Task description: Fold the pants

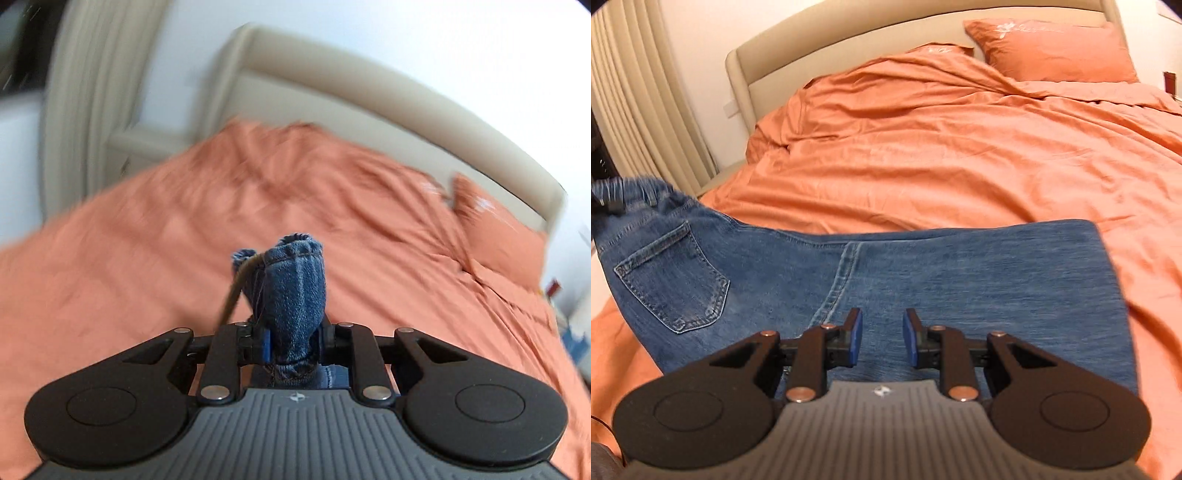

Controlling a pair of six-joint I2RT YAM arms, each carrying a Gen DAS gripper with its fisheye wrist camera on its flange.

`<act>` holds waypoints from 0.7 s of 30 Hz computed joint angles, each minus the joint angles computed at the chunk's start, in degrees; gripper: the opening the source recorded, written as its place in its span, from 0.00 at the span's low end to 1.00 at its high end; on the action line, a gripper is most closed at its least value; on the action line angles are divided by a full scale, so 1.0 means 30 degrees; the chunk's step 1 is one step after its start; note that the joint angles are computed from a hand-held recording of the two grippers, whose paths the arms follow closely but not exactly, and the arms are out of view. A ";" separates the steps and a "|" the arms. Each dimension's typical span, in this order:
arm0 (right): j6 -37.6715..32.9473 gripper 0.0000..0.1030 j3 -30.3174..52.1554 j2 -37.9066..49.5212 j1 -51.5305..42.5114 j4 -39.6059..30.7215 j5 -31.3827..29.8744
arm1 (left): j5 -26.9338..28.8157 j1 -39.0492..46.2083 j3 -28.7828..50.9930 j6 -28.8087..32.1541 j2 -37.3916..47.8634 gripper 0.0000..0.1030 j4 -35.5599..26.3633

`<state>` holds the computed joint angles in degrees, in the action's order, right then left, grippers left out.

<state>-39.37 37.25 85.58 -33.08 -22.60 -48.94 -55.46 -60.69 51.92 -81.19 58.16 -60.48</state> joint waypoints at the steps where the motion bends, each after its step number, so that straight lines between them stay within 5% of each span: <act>1: -0.0379 0.20 0.0523 0.0263 -0.0536 -0.0789 -0.0212 | -0.0598 -0.0848 0.1403 -0.0206 0.1815 0.22 -0.0421; 6: -0.1262 0.21 0.3567 0.2677 -0.2981 -0.4060 -0.0755 | -0.1549 -0.2328 0.7303 0.4209 0.9707 0.21 0.1871; 13: -0.0900 0.21 0.6411 0.5315 -0.4715 -0.6090 -0.1199 | 0.0764 -0.2690 1.2400 0.9613 1.8567 0.21 0.6232; 19: -0.0608 0.21 0.7692 0.6909 -0.5006 -0.6645 -0.0652 | 0.5343 -0.3162 1.4060 0.9503 2.2826 0.22 0.7002; 21: -0.0494 0.21 0.7990 0.7311 -0.4908 -0.6786 -0.0490 | 0.7006 -0.2853 1.2494 0.9555 2.2049 0.35 0.8535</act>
